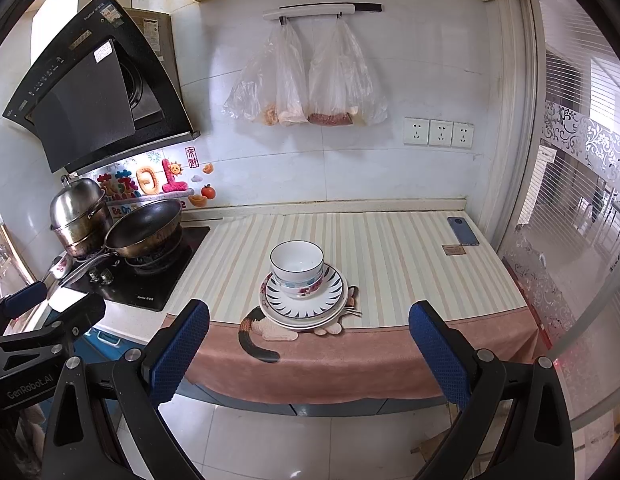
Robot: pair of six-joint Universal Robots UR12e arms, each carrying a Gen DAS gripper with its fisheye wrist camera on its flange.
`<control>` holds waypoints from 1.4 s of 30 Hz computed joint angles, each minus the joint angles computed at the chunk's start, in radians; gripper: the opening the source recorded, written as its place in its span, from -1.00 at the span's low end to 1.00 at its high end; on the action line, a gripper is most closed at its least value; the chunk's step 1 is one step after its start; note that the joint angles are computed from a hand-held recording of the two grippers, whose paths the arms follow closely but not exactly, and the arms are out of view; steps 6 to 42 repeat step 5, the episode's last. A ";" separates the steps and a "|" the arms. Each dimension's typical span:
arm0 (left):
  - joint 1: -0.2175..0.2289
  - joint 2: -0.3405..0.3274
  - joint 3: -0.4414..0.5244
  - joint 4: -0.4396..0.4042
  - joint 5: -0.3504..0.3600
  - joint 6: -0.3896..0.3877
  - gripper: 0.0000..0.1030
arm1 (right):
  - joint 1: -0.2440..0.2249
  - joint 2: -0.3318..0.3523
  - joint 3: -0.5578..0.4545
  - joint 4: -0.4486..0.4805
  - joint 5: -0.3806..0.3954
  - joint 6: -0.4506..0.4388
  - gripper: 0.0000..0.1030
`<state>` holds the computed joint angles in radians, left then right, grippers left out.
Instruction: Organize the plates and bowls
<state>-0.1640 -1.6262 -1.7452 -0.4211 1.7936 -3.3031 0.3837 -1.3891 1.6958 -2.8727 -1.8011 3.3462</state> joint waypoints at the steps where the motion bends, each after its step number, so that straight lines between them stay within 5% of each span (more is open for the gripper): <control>1: 0.000 0.000 -0.001 0.002 -0.001 -0.002 0.99 | 0.001 0.001 -0.001 -0.001 -0.002 -0.001 0.98; 42: 0.000 0.000 0.002 -0.003 -0.005 -0.003 0.99 | 0.002 0.001 -0.002 0.000 -0.006 0.000 0.98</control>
